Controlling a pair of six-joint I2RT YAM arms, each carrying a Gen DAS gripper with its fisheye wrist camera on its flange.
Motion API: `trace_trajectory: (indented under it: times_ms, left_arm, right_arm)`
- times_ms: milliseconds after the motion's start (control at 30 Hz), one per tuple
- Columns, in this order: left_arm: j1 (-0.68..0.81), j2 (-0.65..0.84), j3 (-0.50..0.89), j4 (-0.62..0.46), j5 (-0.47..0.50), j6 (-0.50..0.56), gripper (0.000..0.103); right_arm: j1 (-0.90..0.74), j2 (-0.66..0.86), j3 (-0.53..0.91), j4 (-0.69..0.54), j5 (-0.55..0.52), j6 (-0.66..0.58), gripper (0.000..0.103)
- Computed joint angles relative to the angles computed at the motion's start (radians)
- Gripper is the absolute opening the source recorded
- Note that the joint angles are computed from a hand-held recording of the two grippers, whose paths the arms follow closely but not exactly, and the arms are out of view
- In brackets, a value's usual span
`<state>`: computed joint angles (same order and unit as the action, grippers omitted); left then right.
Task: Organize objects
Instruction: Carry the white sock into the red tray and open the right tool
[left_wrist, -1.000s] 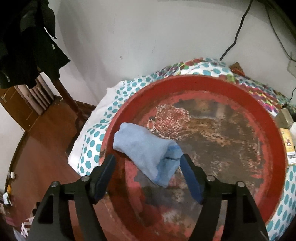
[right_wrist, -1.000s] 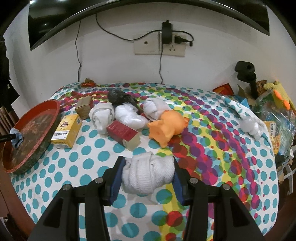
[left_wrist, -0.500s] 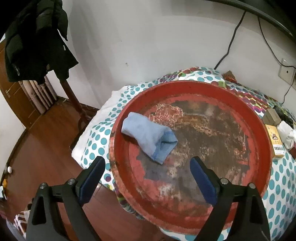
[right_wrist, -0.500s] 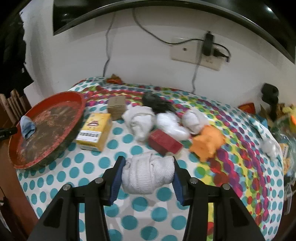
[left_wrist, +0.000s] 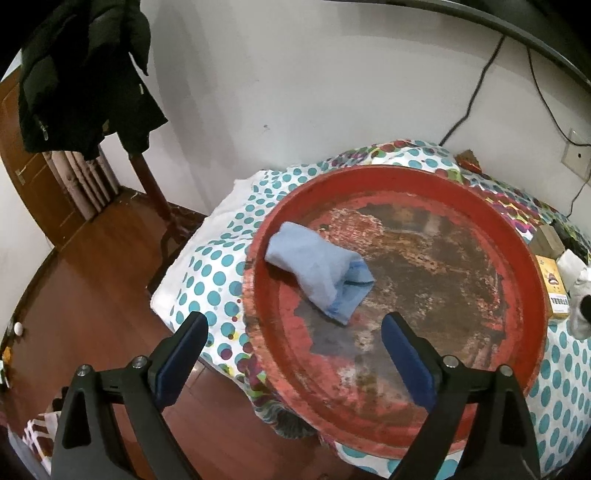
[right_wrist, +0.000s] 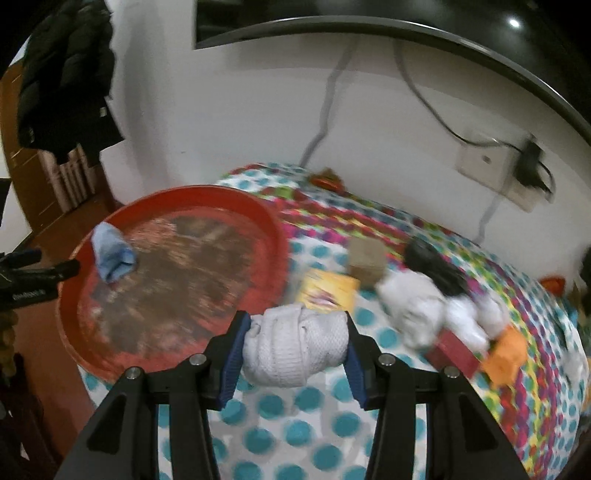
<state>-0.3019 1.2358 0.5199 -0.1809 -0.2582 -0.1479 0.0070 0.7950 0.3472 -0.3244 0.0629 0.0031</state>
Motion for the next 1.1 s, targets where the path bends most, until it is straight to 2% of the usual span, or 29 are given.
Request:
trace_trajectory:
  times_ms: [100,267,533,833,1100]
  left_arm:
    - [0.039,-0.006,-0.006,0.009,0.021,0.017,0.095]
    - [0.108,0.007,-0.007,0.021,0.068,0.026,0.095]
    - [0.139,0.028,-0.007,0.036,0.086,0.036,0.096]
    - [0.135,0.048,-0.005,0.050,0.110,0.038,0.096]
    - [0.116,0.075,-0.001,0.054,0.092,0.034,0.096]
  right_arm:
    - [0.132,0.152,0.042,0.091,0.059,0.071,0.048]
    - [0.214,0.408,0.134,0.211,0.043,0.147,0.048]
    - [0.278,0.685,0.285,0.285,0.073,0.170,0.048]
    - [0.269,0.817,0.350,0.311,0.075,0.162,0.048]
    - [0.267,0.834,0.358,0.304,0.096,0.158,0.059]
